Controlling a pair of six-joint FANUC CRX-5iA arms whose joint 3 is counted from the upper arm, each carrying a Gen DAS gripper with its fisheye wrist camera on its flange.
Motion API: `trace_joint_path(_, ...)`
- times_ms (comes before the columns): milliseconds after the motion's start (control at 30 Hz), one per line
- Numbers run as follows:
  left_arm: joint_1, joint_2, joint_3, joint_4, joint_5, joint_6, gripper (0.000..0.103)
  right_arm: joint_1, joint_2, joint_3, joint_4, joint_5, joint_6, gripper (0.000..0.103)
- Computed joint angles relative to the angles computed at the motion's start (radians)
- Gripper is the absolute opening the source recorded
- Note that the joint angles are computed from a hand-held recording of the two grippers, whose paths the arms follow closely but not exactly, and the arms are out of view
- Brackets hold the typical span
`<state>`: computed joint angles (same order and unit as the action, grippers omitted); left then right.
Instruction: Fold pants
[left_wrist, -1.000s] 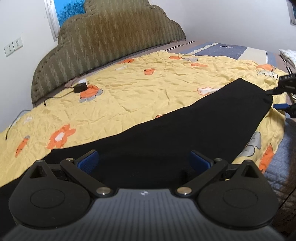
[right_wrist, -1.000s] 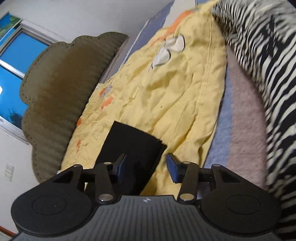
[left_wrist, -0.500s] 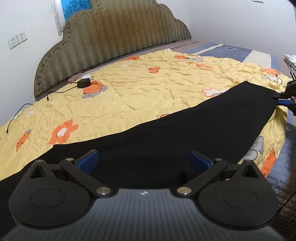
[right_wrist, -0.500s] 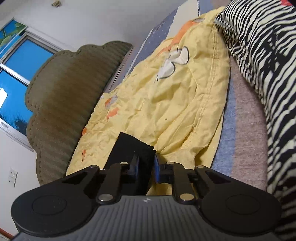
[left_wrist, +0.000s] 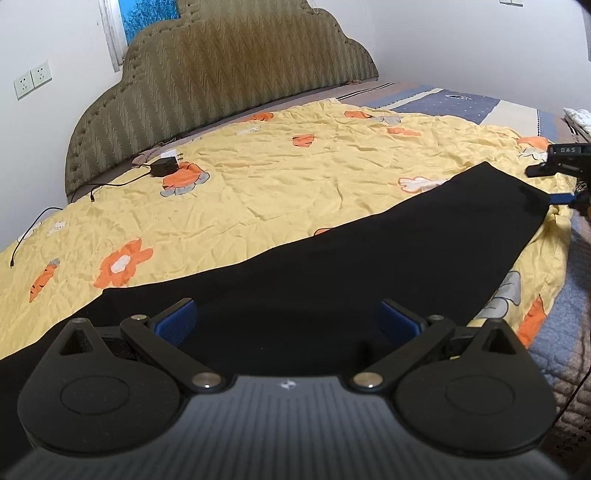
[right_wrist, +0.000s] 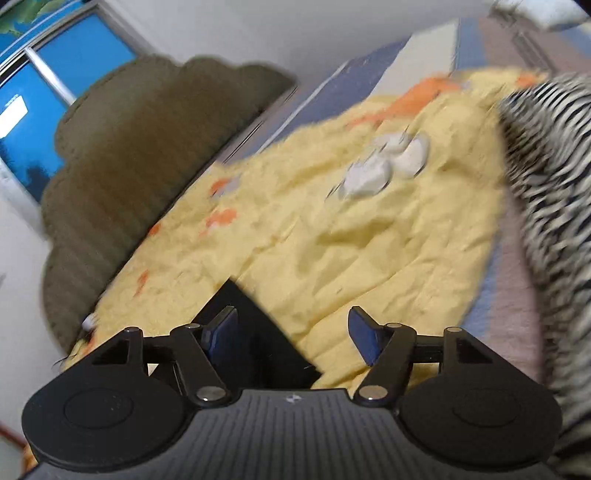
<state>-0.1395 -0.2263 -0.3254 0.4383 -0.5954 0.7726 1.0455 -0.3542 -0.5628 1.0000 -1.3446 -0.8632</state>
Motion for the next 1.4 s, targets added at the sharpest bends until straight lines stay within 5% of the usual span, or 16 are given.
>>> trace_joint_path(167,0.002,0.005,0.010,-0.016,-0.003,0.020,0.103,-0.005,-0.064,-0.080,0.041,0.165,-0.124,0.029)
trace_joint_path(300,0.006,0.006,0.015,-0.020,-0.003,0.032,0.103,0.019,-0.048,-0.071,0.055,0.127,-0.151,0.014)
trace_joint_path(467,0.016,-0.002,0.010,-0.025,0.017,0.040,0.103,0.039,0.034,0.023,0.087,0.021,-0.025,0.011)
trace_joint_path(600,0.035,-0.002,0.024,-0.048,0.019,0.086,0.103,0.038,0.177,0.179,0.111,-0.050,0.269,0.011)
trace_joint_path(733,0.058,-0.005,0.041,-0.095,0.023,0.146,0.103,0.020,0.256,0.268,0.148,-0.013,0.454,0.011)
trace_joint_path(867,0.091,-0.014,0.047,-0.124,0.023,0.181,0.103,0.011,0.287,0.300,0.145,-0.008,0.467,0.011)
trace_joint_path(1100,0.126,0.001,0.079,-0.182,0.003,0.264,0.103,0.037,0.364,0.384,0.203,0.079,0.528,0.011)
trace_joint_path(1400,0.159,-0.001,0.111,-0.264,-0.015,0.380,0.103,0.068,0.520,0.555,0.134,0.338,0.731,0.011)
